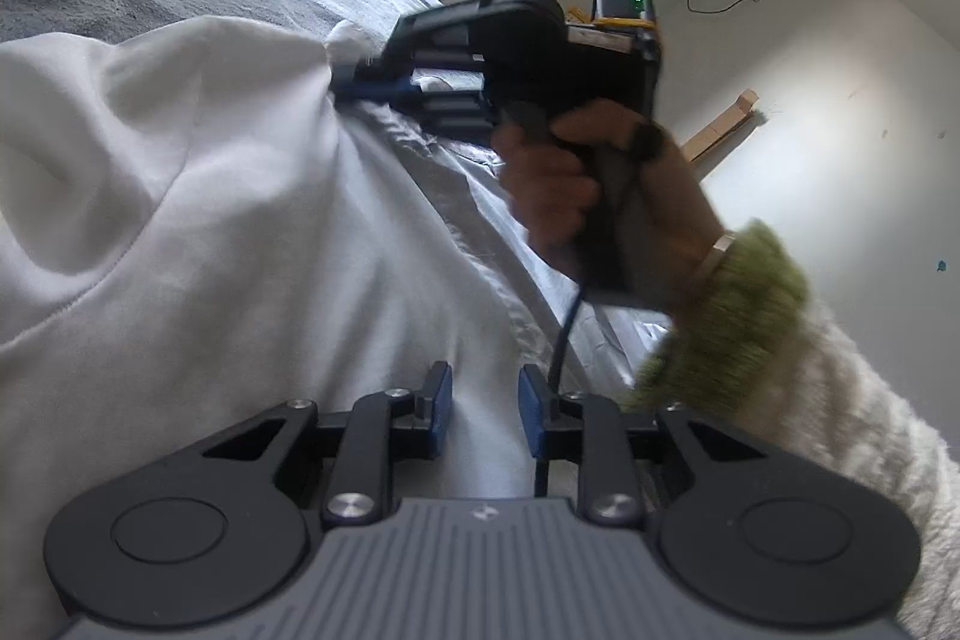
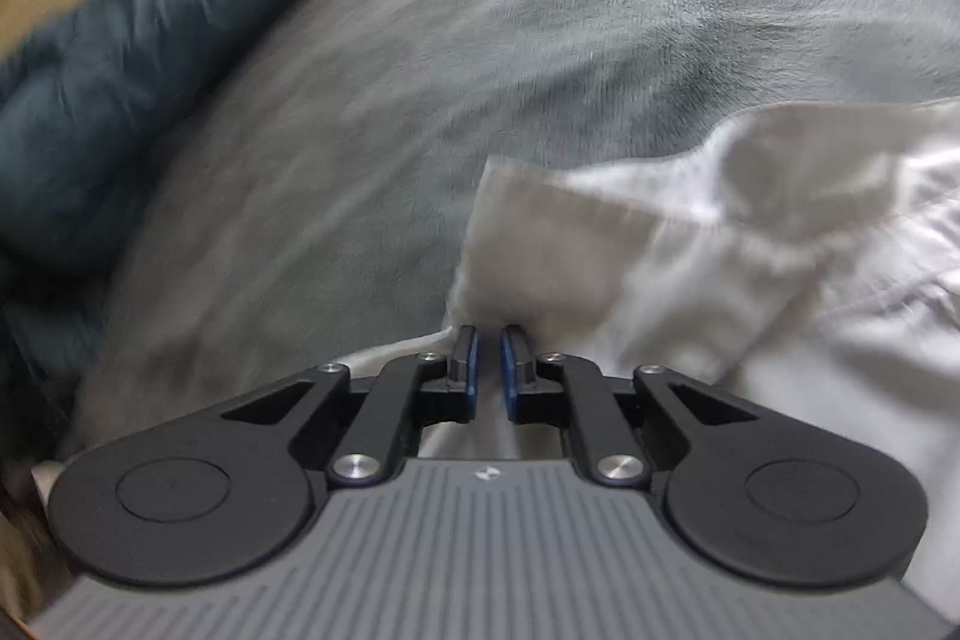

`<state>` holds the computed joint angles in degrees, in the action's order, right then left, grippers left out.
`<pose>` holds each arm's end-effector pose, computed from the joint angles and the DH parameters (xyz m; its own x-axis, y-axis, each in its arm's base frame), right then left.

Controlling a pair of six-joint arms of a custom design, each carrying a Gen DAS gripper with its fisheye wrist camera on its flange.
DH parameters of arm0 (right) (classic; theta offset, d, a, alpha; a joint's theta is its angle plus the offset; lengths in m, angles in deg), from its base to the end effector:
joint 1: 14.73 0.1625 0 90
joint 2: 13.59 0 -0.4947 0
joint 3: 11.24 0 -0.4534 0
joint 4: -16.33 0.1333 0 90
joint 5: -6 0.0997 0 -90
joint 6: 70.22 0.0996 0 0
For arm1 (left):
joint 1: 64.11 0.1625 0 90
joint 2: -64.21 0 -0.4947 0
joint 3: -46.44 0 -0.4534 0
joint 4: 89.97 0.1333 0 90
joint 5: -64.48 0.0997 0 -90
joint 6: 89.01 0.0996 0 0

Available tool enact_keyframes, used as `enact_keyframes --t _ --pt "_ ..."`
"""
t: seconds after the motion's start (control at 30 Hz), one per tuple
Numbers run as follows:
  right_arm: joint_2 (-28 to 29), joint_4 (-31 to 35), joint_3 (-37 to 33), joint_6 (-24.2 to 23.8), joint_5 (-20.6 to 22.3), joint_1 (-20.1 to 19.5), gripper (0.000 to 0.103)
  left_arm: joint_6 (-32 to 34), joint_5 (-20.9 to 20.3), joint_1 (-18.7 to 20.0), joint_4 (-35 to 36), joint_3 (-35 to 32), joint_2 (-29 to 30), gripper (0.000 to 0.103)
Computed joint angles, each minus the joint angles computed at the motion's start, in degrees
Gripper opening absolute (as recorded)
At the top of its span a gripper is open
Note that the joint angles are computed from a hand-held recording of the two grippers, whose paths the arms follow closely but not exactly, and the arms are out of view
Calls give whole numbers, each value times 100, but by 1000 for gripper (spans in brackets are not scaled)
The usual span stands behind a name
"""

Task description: Fold clothes

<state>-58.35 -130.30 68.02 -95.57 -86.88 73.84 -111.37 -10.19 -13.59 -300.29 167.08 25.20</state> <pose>0.1069 -0.8577 0.1994 -0.9118 -0.3569 0.2033 -0.4064 0.8556 -0.3205 -0.2508 -0.5555 0.0127 -0.9744 0.2199 0.0470 0.1358 0.7419 -0.6566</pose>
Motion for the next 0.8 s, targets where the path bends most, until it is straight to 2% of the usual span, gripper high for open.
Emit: enact_keyframes --t 0.1,0.27,0.37,0.47,0.53,0.57,0.63,0.73,0.8 --pt "117 -266 -142 285 329 -90 5 -15 -42 20 -28 -23 31 24" --pt "-34 -1351 144 372 -230 -11 10 -20 -119 60 -85 -35 45 25" --pt "-445 -1601 502 110 -428 49 11 30 47 -20 -224 -1 21 36" --pt "-1100 -1505 1004 -136 -413 104 12 122 584 -220 -489 83 -44 39" --pt "-1472 -1275 1211 -232 -512 214 12 -57 877 -341 -688 187 -146 39" --pt "-1662 -1207 1351 -271 -557 285 13 -211 1148 -450 -751 262 -213 39" --pt "-2033 -1046 1605 -344 -639 434 18 -566 1905 -758 -536 435 -446 39" --pt "-2472 -824 2045 -546 -325 582 27 -816 2998 -1319 -483 899 -744 47" --pt "-2625 -579 2288 -663 -102 680 27 -1487 3725 -1713 -158 1442 -1074 48"
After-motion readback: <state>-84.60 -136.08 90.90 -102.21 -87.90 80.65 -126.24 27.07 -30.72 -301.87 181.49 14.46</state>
